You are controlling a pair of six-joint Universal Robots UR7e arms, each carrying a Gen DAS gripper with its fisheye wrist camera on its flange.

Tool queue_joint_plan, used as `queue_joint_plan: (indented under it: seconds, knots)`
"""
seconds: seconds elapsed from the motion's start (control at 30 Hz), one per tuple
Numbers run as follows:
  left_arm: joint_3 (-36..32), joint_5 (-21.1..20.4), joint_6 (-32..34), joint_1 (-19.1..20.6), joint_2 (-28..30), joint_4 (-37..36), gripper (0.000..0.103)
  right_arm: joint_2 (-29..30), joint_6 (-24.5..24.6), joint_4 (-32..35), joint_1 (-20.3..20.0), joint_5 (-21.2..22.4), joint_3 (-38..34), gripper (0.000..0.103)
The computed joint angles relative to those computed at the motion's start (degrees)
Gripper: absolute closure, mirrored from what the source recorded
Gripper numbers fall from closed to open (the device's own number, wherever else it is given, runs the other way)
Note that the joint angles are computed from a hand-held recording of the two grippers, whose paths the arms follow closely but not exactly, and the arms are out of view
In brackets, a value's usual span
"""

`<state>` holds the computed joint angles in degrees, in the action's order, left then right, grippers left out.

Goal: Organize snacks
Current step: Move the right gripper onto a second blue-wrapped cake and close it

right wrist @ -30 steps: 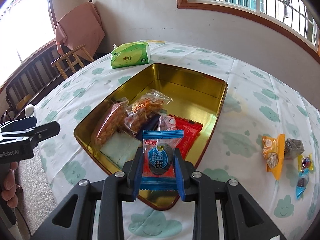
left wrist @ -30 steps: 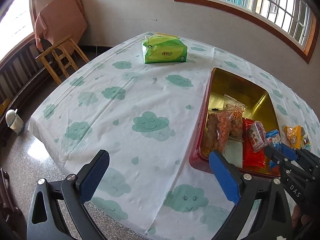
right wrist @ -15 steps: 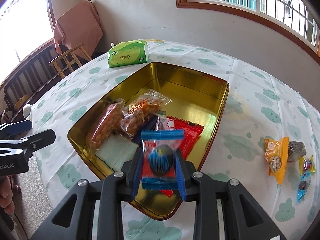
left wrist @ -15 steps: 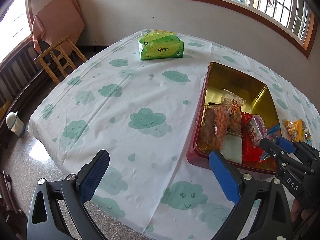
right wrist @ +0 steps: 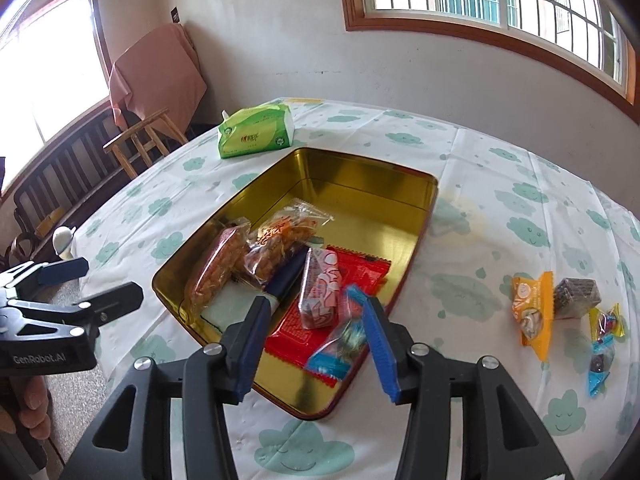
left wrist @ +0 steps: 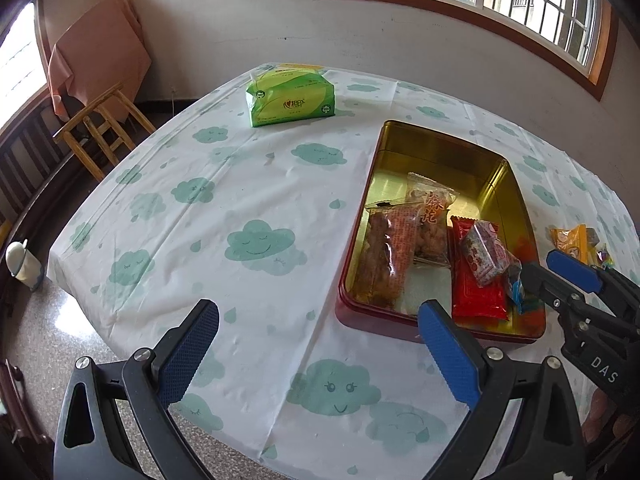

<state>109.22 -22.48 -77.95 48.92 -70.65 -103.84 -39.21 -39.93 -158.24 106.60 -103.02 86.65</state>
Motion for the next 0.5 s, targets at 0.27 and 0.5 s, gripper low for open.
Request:
queue_joint_plan:
  seconds: [0.27, 0.5]
  knots:
    - [-1.49, 0.03, 6.81, -0.75, 3.05, -5.99, 0.004, -3.13, -0.16, -4.65, -2.94, -0.6, 0.61, 0.053]
    - [-4.47, -1.0, 16.96, -1.15, 8.1, -13.94, 0.004, -4.48, -1.51, -8.15, -7.27, -6.35, -1.91, 0.053]
